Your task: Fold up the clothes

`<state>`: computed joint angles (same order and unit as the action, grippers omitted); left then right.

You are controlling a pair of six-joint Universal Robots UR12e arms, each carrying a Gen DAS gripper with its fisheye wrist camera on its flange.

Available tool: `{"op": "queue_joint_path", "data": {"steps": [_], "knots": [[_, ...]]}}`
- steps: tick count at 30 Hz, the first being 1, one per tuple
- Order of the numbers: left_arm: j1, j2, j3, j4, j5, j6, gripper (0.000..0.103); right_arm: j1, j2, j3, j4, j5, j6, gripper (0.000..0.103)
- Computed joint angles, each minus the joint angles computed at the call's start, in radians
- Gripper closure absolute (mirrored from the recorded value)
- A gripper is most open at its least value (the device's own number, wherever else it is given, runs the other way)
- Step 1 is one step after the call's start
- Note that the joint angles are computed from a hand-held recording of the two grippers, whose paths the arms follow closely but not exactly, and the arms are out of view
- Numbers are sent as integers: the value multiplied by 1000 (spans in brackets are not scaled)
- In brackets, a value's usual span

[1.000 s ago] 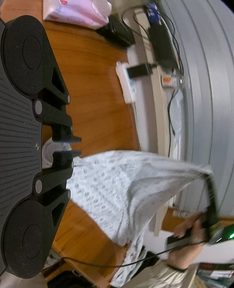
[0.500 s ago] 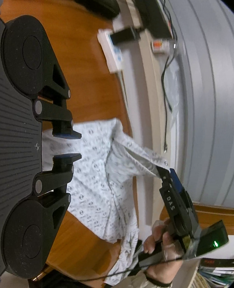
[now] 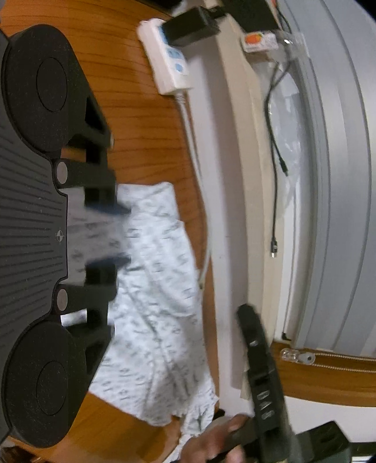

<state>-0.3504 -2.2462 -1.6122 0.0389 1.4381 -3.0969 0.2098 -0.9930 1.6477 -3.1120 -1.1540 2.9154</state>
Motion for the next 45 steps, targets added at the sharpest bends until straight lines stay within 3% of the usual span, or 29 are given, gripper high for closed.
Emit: {"op": "queue_joint_path", "data": {"steps": [4, 6, 7, 12, 13, 14, 15, 17, 20, 21, 23, 25, 27, 29, 33, 36, 43, 45], "knots": [[-8, -27, 38, 20, -24, 27, 57, -11, -13, 36, 12, -4, -52, 68], [-14, -42, 57, 38, -37, 61, 40, -18, -20, 64, 10, -4, -81, 68], [-17, -50, 67, 50, -49, 87, 38, -21, -23, 78, 9, -4, -96, 68], [-29, -81, 135, -41, -83, 174, 37, -43, -34, 150, -17, -5, -128, 68], [-34, -89, 149, -58, -65, 194, 43, -47, -35, 160, -17, -8, -133, 68], [-38, -95, 162, -73, -44, 195, 74, -50, -36, 166, -10, -12, -140, 68], [-40, -100, 174, -88, -24, 188, 97, -53, -38, 173, -7, -15, -147, 68], [-38, -107, 186, -26, 29, 121, 97, -59, -40, 184, -16, -17, -142, 68], [-30, -119, 205, 132, 183, 16, 98, -70, -43, 196, -27, 3, -133, 68], [-23, -115, 211, 131, 217, -17, 98, -71, -42, 198, -36, 6, -132, 68], [-4, -96, 204, 74, 213, -51, 96, -71, -40, 201, -55, 12, -128, 68], [5, -77, 168, 80, 223, -56, 96, -71, -40, 210, -74, 17, -134, 68], [13, -53, 116, 87, 202, -61, 79, -74, -43, 221, -88, 17, -141, 68], [19, -28, 60, 92, 168, -57, 69, -79, -46, 232, -108, 9, -144, 68], [24, 29, -67, 116, 113, -49, 65, -96, -44, 252, -159, -26, -102, 68], [24, 61, -151, 141, 82, -61, 38, -112, -40, 261, -161, -21, -74, 68], [23, 109, -269, 146, 62, -92, 35, -128, -52, 293, -201, -42, -78, 68], [32, 113, -275, 132, 17, -95, 37, -136, -57, 300, -207, -47, -76, 68]]}}
